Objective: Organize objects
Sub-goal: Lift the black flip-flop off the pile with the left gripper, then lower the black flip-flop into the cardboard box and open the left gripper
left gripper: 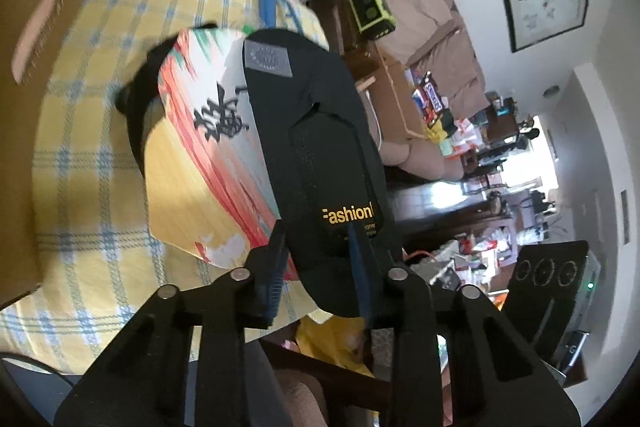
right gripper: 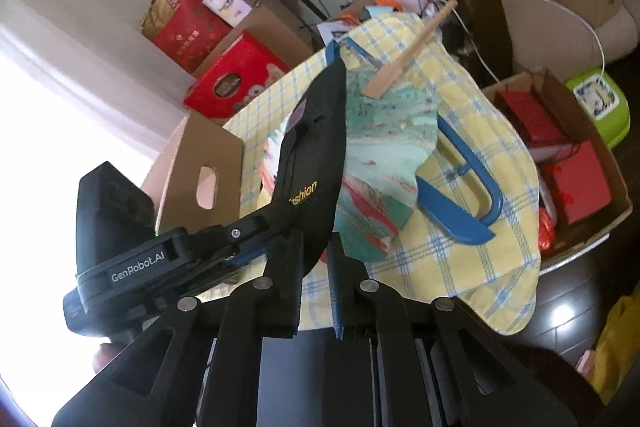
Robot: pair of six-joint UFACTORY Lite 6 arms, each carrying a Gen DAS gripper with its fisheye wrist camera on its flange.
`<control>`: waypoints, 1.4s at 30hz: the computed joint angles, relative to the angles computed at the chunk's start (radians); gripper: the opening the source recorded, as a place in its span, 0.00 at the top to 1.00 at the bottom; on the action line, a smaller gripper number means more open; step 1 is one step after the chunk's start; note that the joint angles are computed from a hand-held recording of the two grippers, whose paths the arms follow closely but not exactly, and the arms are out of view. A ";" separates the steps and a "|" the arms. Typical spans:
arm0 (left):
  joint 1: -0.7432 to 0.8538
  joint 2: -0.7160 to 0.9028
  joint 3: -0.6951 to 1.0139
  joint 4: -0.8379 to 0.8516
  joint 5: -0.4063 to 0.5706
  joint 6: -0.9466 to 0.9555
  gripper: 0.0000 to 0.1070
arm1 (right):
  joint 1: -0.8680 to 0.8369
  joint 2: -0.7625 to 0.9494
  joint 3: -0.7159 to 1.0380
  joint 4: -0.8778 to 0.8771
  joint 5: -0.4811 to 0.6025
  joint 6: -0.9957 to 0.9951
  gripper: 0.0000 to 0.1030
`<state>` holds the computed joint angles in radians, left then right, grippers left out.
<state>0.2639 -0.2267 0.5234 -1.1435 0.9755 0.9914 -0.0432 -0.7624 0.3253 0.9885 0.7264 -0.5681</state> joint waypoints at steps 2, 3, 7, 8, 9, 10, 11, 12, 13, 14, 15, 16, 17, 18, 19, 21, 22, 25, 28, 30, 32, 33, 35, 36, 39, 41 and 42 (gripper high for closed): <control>0.008 -0.047 -0.010 0.009 0.005 -0.008 0.77 | 0.048 -0.021 0.012 -0.048 -0.037 0.061 0.89; 0.012 -0.077 -0.017 0.013 0.008 -0.012 0.77 | 0.074 -0.033 0.016 -0.073 -0.055 0.093 0.89; 0.044 -0.205 -0.032 0.036 0.024 -0.045 0.77 | 0.135 -0.055 0.053 -0.114 -0.073 0.151 0.88; 0.065 -0.234 -0.033 0.043 0.040 -0.053 0.77 | 0.140 -0.050 0.069 -0.115 -0.068 0.149 0.88; 0.093 -0.258 -0.034 0.051 0.062 -0.057 0.78 | 0.158 -0.047 0.084 -0.124 -0.071 0.161 0.88; 0.124 -0.277 -0.032 0.059 0.086 -0.059 0.78 | 0.187 -0.039 0.103 -0.137 -0.082 0.181 0.88; 0.156 -0.295 -0.029 0.067 0.109 -0.063 0.78 | 0.216 -0.029 0.121 -0.149 -0.094 0.198 0.88; 0.188 -0.311 -0.025 0.073 0.132 -0.065 0.78 | 0.248 -0.020 0.135 -0.163 -0.109 0.220 0.88; 0.219 -0.321 -0.018 0.079 0.152 -0.064 0.78 | 0.282 -0.006 0.154 -0.176 -0.125 0.239 0.88; 0.253 -0.332 -0.013 0.085 0.174 -0.061 0.78 | 0.312 0.008 0.170 -0.184 -0.140 0.253 0.88; 0.293 -0.335 -0.007 0.093 0.200 -0.051 0.78 | 0.349 0.025 0.187 -0.197 -0.158 0.274 0.88; 0.335 -0.337 0.000 0.101 0.226 -0.039 0.78 | 0.376 0.042 0.203 -0.207 -0.171 0.289 0.88; 0.382 -0.344 0.009 0.111 0.252 -0.030 0.78 | 0.410 0.064 0.222 -0.218 -0.189 0.306 0.88; 0.418 -0.345 0.017 0.117 0.272 -0.018 0.78 | 0.444 0.085 0.241 -0.230 -0.207 0.325 0.88; 0.463 -0.347 0.025 0.123 0.297 -0.006 0.78 | 0.478 0.107 0.258 -0.238 -0.225 0.339 0.88; 0.551 -0.334 0.039 0.131 0.348 0.026 0.78 | 0.539 0.159 0.300 -0.250 -0.257 0.360 0.88; 0.608 -0.318 0.053 0.134 0.379 0.042 0.78 | 0.573 0.191 0.325 -0.259 -0.274 0.374 0.88; 0.738 -0.274 0.087 0.144 0.436 0.088 0.79 | 0.665 0.295 0.407 -0.287 -0.318 0.401 0.88; 0.857 -0.207 0.119 0.148 0.465 0.141 0.79 | 0.750 0.418 0.503 -0.294 -0.352 0.407 0.88; 0.921 -0.150 0.145 0.145 0.467 0.166 0.79 | 0.793 0.502 0.569 -0.273 -0.358 0.382 0.88; 0.974 -0.094 0.169 0.143 0.460 0.190 0.79 | 0.833 0.604 0.654 -0.246 -0.357 0.346 0.88; 0.999 -0.058 0.188 0.141 0.453 0.200 0.79 | 0.849 0.645 0.687 -0.233 -0.355 0.330 0.88; 1.040 -0.012 0.210 0.132 0.436 0.208 0.79 | 0.879 0.741 0.772 -0.207 -0.341 0.298 0.88; 1.061 0.015 0.223 0.129 0.426 0.213 0.79 | 0.896 0.786 0.816 -0.222 -0.335 0.313 0.88; 1.081 0.099 0.271 0.120 0.388 0.212 0.79 | 0.946 0.916 0.955 -0.318 -0.315 0.402 0.88; 1.093 0.152 0.299 0.110 0.368 0.214 0.79 | 0.970 0.988 1.041 -0.368 -0.296 0.446 0.87; 1.103 0.180 0.317 0.107 0.362 0.219 0.79 | 0.982 1.022 1.083 -0.391 -0.287 0.469 0.87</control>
<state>1.3664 -0.0469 0.8408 -1.0368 1.3375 1.2104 0.9389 0.2599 1.4079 0.5972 0.4399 -0.0992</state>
